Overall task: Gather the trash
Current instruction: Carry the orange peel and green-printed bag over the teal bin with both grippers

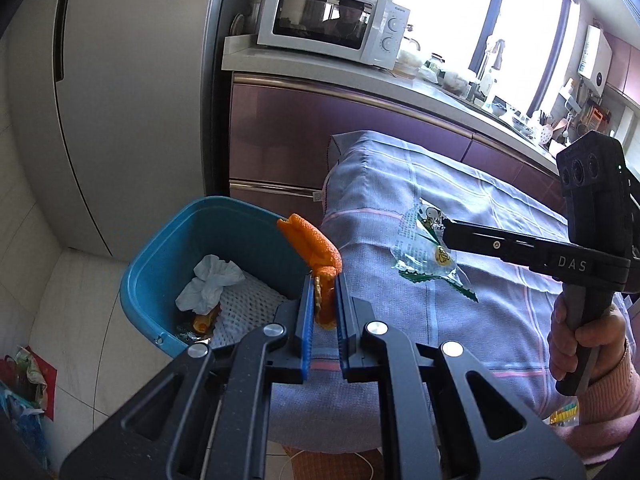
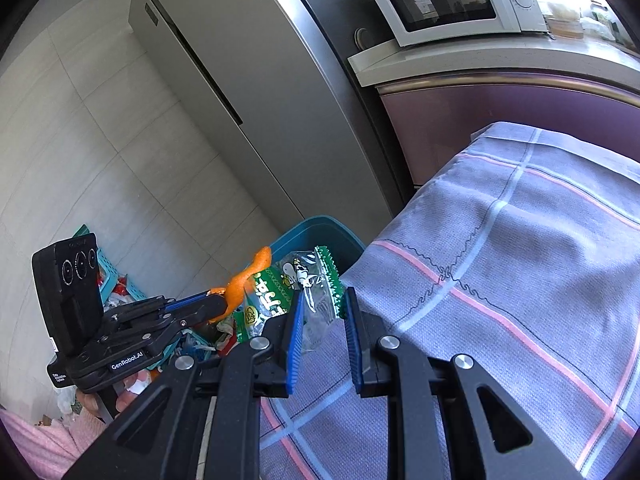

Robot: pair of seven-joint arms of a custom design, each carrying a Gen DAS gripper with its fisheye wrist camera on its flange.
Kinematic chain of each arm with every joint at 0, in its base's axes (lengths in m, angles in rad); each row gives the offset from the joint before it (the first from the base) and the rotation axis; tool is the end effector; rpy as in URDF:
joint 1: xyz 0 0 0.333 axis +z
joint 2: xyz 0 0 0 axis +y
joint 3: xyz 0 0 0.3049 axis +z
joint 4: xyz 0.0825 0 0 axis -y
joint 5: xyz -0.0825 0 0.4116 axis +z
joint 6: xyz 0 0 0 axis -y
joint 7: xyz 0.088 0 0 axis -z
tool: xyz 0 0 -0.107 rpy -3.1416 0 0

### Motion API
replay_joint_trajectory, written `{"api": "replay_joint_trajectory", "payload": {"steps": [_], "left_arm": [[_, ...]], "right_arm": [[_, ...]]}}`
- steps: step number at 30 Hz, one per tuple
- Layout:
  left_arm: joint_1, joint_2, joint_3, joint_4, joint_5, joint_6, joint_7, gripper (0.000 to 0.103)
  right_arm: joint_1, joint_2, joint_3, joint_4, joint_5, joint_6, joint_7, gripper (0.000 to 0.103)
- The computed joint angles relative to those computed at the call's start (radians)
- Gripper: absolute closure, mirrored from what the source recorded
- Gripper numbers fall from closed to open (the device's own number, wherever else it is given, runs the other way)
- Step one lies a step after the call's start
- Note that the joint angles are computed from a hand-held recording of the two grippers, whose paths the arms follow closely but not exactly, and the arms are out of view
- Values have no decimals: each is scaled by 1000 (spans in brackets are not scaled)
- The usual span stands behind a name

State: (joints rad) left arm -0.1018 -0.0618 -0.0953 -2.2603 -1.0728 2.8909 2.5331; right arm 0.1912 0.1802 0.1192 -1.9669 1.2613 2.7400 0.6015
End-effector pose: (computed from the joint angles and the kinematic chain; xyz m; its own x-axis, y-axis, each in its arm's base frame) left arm 0.5623 -0.0601 0.4166 -0.2812 -0.9357 0.2130 -0.6979 0.0471 -0.7146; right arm 0.6251 0.1585 0.4006 0.3671 -0.8127 -0.4526 -0.7447 0.0348 -0.6665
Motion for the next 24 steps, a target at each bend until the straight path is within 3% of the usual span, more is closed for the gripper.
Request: {"api": "replay_joint_trajectory", "payload": {"steps": [24], "left_arm": [[14,9,4,-11,39,29,-66,93]], "right_arm": [[-1,61,20,73,-107,-29,60,85]]}}
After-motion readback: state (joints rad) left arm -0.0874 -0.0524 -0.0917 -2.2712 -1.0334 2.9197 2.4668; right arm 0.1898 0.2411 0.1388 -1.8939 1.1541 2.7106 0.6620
